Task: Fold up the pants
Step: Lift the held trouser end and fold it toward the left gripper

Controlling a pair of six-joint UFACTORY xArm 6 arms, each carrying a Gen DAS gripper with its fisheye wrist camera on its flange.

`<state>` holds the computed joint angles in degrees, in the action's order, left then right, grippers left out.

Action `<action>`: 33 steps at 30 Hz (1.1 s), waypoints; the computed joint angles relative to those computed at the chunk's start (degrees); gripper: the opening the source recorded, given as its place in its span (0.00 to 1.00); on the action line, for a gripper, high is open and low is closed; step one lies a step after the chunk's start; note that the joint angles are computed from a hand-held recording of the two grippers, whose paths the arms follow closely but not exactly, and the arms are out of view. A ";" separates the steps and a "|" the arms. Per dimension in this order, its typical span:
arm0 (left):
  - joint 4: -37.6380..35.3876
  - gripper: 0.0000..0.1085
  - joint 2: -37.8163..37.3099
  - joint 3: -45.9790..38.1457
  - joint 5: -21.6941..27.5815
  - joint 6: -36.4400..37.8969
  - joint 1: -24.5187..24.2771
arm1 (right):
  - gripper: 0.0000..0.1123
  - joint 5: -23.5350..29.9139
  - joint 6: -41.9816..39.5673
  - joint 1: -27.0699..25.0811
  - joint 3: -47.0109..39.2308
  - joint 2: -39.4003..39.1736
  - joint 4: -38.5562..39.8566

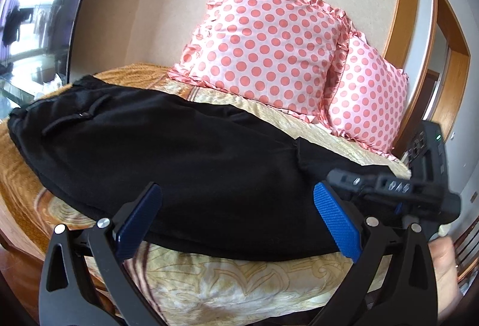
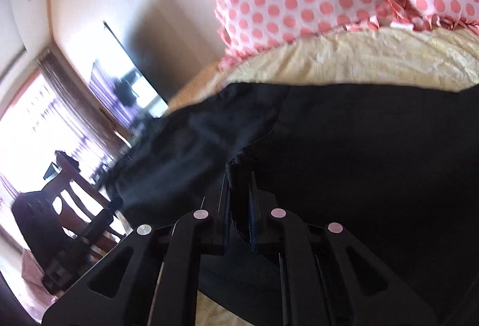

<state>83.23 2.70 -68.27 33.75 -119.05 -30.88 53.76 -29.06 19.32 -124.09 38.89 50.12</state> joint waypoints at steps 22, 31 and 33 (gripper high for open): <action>-4.73 0.93 -11.88 10.74 11.56 -2.31 0.75 | 0.29 -13.95 -6.16 5.22 11.75 -8.26 -13.53; -9.47 0.93 -22.42 20.98 -2.88 -5.44 13.00 | 0.33 -9.47 -1.91 5.58 8.15 -4.76 -21.54; -11.37 0.93 -24.31 23.20 -8.10 -6.68 16.75 | 0.42 -8.67 -2.17 4.70 9.05 -5.33 -18.62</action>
